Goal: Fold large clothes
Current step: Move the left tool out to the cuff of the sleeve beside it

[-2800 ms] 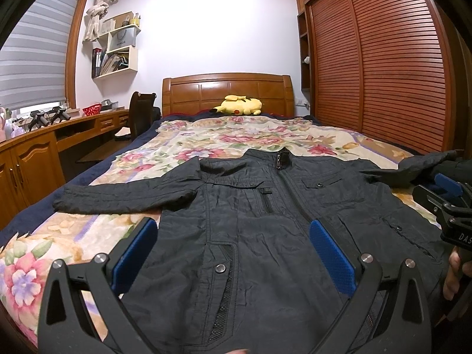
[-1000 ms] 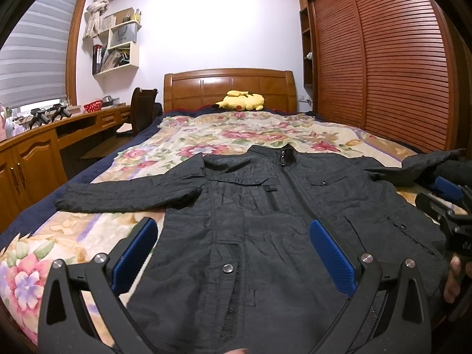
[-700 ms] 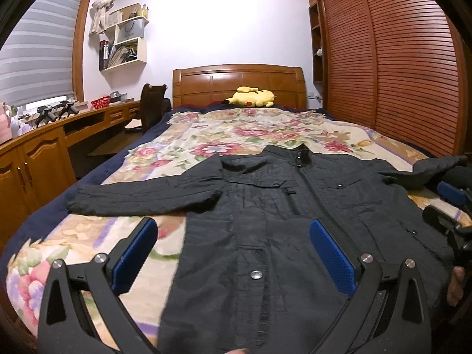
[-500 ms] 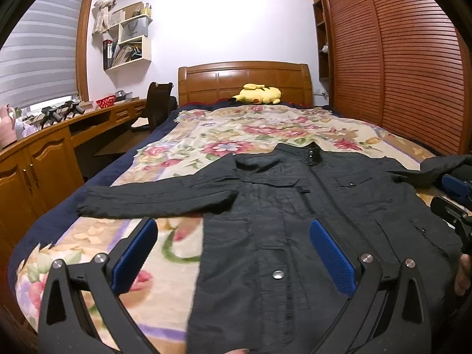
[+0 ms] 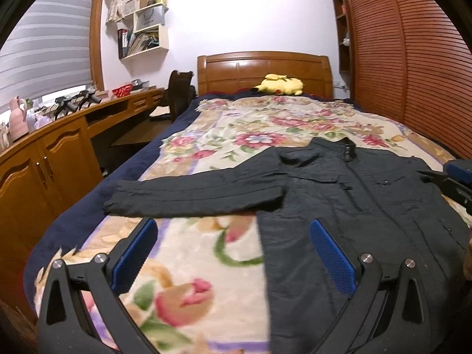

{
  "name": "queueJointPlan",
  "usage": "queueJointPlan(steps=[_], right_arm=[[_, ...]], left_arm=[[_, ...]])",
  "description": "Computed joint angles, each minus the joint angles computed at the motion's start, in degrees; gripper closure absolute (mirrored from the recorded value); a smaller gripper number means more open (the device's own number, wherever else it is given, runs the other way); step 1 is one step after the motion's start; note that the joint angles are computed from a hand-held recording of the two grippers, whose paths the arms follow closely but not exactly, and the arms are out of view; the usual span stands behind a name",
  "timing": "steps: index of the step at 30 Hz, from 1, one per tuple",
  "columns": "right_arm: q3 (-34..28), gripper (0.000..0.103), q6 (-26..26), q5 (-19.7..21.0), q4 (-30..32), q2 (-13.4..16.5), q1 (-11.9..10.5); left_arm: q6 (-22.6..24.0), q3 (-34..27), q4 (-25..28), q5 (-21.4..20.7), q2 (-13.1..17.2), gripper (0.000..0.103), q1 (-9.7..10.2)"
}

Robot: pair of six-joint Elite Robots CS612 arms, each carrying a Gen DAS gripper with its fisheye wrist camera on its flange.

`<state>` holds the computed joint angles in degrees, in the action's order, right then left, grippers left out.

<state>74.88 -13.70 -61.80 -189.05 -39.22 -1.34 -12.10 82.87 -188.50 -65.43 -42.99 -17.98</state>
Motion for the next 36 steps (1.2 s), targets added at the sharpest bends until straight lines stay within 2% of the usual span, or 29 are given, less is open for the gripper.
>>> queueJointPlan(steps=[8,17,22,28,36], right_arm=[[-5.4,0.0,-1.3,0.3,3.6,2.5,2.3],[-10.6,0.0,-6.3,-0.1,11.4,6.0,3.7],[-12.3,0.0,-8.1,-0.2,15.9,7.0,3.8],[-12.5,0.0,-9.0,0.0,17.6,7.2,3.8],[-13.5,0.0,-9.8,-0.9,19.4,7.7,4.0]], left_arm=[[-1.3,-1.4,3.1,-1.5,0.6,0.0,3.11],[-1.9,-5.3,9.3,-3.1,2.9,0.0,6.31],[-2.7,-9.2,14.9,-2.9,5.0,0.0,8.05],[-3.3,-14.9,21.0,-1.7,7.9,0.0,9.91],[-8.1,-23.7,28.9,-0.9,12.7,0.001,12.48]])
